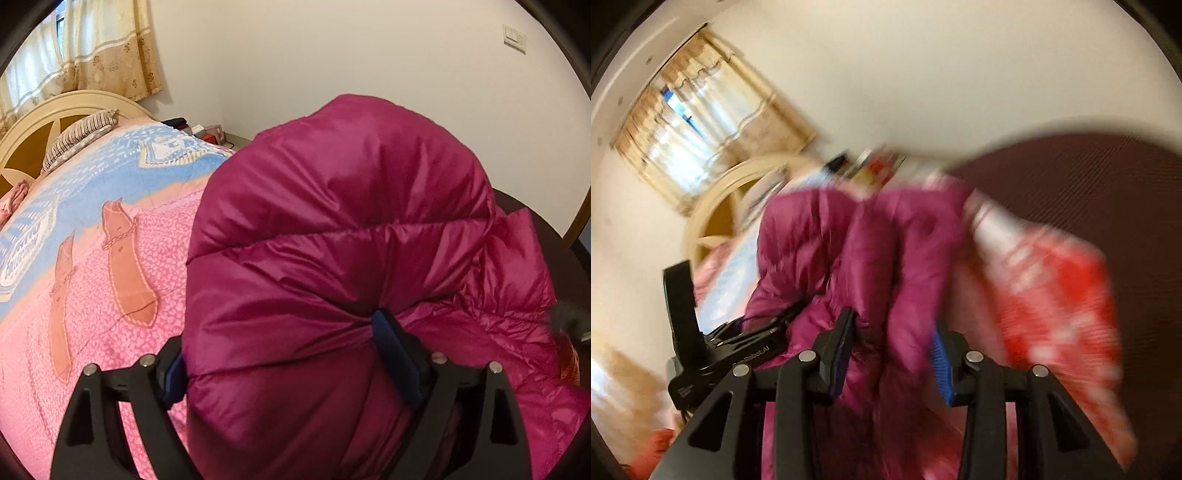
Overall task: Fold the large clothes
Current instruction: 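Lift the folded bundle with both grippers and carry it toward the plaid-covered table, then lower the bundle onto the red plaid cloth and open both grippers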
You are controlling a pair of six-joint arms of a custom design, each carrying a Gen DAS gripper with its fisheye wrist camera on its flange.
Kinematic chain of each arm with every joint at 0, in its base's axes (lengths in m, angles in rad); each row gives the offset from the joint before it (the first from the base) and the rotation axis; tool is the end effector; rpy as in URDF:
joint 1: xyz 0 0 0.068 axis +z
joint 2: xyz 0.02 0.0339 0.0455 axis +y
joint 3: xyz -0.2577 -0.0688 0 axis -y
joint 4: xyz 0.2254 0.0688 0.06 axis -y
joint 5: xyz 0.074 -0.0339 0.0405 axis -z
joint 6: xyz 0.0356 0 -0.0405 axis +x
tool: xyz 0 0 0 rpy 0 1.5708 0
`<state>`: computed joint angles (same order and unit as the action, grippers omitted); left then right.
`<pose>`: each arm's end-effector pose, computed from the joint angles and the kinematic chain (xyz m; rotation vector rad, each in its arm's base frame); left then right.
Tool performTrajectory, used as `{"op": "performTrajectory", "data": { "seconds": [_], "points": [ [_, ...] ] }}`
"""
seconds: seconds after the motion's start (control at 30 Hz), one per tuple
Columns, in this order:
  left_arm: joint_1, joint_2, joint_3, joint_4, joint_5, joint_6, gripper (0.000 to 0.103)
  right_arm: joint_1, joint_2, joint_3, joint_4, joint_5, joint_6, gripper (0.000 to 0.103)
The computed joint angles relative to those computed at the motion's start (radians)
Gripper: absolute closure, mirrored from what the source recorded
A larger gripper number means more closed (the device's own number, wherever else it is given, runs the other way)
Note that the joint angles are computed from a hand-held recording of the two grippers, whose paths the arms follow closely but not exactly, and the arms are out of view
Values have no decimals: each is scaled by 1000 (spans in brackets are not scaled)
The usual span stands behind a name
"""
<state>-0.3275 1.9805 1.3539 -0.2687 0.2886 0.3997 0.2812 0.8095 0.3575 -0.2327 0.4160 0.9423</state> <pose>0.3831 -0.1408 0.1819 0.9837 2.2353 -0.3233 0.1517 0.0288 0.1882 0.9162 1.9958 0.2179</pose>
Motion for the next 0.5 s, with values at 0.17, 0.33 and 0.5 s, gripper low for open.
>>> {"op": "performTrajectory", "data": {
  "seconds": [0.17, 0.33, 0.5],
  "points": [
    [-13, -17, -29, 37, -34, 0, 11, 190, 50, 215, -203, 199, 11, 63],
    [-30, -88, -115, 71, -66, -3, 10, -3, 309, 298, -99, 51, -50, 63],
    [-40, -100, -136, 94, -89, -15, 8, -99, 462, 226, 33, 11, -32, 63]
  ]
}}
